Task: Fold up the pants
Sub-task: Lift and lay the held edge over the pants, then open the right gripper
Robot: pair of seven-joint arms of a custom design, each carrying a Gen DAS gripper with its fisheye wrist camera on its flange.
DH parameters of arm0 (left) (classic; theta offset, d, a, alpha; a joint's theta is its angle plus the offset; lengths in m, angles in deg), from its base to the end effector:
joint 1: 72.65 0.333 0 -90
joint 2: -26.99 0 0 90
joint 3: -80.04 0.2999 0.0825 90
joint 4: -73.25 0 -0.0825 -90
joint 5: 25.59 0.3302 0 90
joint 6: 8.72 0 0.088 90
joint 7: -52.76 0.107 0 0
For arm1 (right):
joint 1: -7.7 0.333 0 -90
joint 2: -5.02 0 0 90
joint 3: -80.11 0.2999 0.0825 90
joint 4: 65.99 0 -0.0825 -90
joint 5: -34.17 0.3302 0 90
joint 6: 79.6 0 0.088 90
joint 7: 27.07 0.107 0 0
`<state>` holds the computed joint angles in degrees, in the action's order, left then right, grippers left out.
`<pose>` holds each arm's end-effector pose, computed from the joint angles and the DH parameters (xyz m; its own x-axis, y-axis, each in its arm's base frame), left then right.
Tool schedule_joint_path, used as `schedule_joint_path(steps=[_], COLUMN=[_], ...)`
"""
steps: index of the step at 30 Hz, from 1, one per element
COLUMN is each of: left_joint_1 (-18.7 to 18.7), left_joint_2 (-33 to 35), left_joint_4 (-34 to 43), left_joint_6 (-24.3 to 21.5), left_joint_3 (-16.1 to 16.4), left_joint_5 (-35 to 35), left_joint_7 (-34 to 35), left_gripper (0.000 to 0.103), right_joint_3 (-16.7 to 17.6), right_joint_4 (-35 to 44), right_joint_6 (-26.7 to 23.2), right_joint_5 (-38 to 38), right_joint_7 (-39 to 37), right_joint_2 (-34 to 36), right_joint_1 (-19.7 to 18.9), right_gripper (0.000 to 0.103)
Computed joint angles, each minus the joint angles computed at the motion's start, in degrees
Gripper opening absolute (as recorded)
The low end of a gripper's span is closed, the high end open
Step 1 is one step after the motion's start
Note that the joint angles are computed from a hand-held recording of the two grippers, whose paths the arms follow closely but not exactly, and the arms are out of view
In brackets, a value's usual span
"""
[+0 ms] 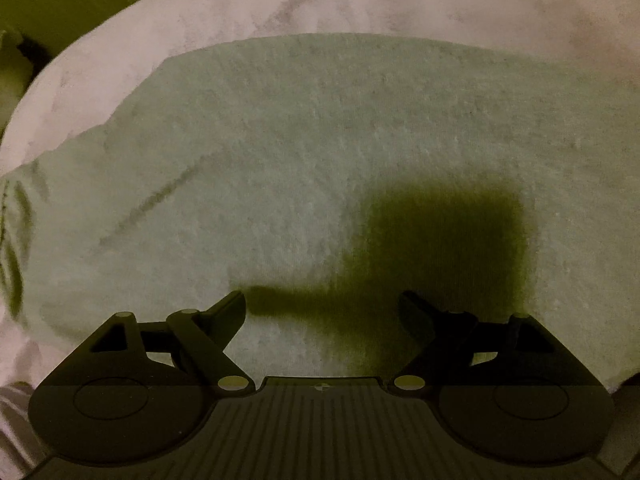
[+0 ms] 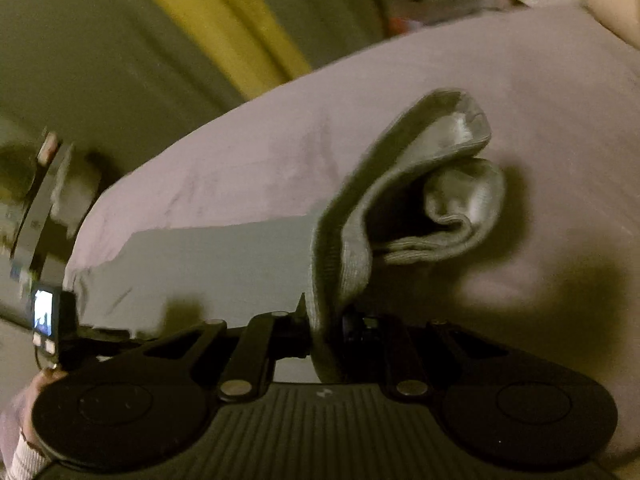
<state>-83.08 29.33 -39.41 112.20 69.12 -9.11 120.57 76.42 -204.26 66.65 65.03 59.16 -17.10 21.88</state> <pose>0.4971 -0.1789 0.4692 -0.1002 -0.9749 -0.1988 -0.9754 0.1357 -0.1738 0.4200 0.0681 0.5197 -0.0062 -0.8907 -0.4546 -0.8830 0.2183 -0.4156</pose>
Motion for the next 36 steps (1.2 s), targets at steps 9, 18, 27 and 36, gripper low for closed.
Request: schedule_joint_path(steps=[9,18,27,36], left_joint_1=[3.0,9.9,12.2,7.9], left_joint_2=[-3.6,-8.3,-10.9,-15.6], left_joint_4=[-4.2,-11.4,-16.1,-17.7], left_joint_6=[6.4,12.8,18.8,21.7], left_joint_3=[2.0,5.6,5.7,5.9], left_joint_5=[-4.1,-5.7,-7.0,-22.0], left_joint_7=[4.5,6.0,8.9,24.2], left_gripper=[0.089,0.088,0.088,0.095], right_joint_3=[8.4,13.9,16.2,11.5], right_joint_4=[17.2,32.8,32.0,41.5], right_joint_6=[0.6,-1.2,1.1,-9.5], right_joint_5=[-2.3,-7.1,-8.3,-12.4], right_joint_7=[3.4,12.7,17.9,27.9], right_joint_2=[17.2,34.5,35.9,34.5], right_joint_1=[6.7,12.7,12.1,10.5], right_gripper=[0.013,0.013,0.065,0.096])
